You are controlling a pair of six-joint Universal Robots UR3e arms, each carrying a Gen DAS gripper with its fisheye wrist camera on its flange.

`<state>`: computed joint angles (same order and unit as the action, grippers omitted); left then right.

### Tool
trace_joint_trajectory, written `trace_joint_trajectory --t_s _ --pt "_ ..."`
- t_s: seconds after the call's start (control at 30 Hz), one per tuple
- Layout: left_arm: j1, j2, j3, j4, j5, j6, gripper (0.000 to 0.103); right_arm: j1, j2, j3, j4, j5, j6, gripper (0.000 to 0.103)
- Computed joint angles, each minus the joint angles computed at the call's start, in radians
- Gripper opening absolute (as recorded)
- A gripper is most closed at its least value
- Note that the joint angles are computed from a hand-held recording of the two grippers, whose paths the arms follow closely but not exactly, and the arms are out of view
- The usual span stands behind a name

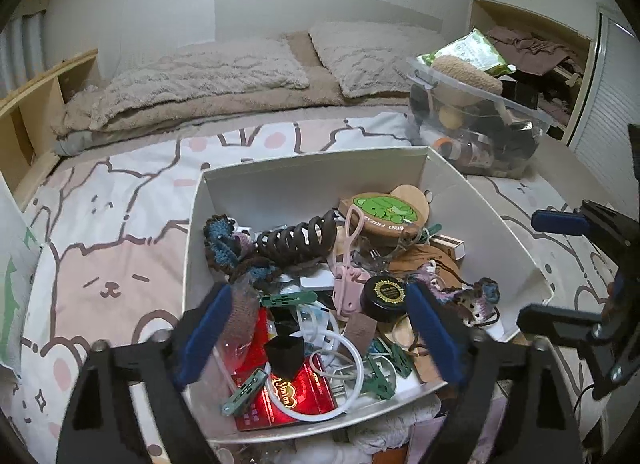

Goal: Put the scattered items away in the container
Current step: 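Withdraw both open tools from the box toward the remaining items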

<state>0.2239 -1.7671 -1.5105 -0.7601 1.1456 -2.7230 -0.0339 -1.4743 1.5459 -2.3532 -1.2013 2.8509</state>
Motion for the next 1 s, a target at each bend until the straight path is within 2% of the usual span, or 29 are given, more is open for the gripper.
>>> trace_joint_trajectory --t_s 0.07,0.67,1.0 --pt "0.009 0.025 -0.018 0.0 -0.012 0.011 0.103 -0.002 -0.01 0.003 -0.006 -0.001 0.01 0.103" --pt "0.078 0.192 -0.072 -0.046 -0.1 0.008 0.103 -0.003 -0.128 0.007 -0.007 -0.012 0.058 0.103" --pt "0.165 0.317 -0.154 -0.058 -0.192 0.02 0.103 -0.039 -0.273 0.116 -0.063 -0.001 0.061 0.103"
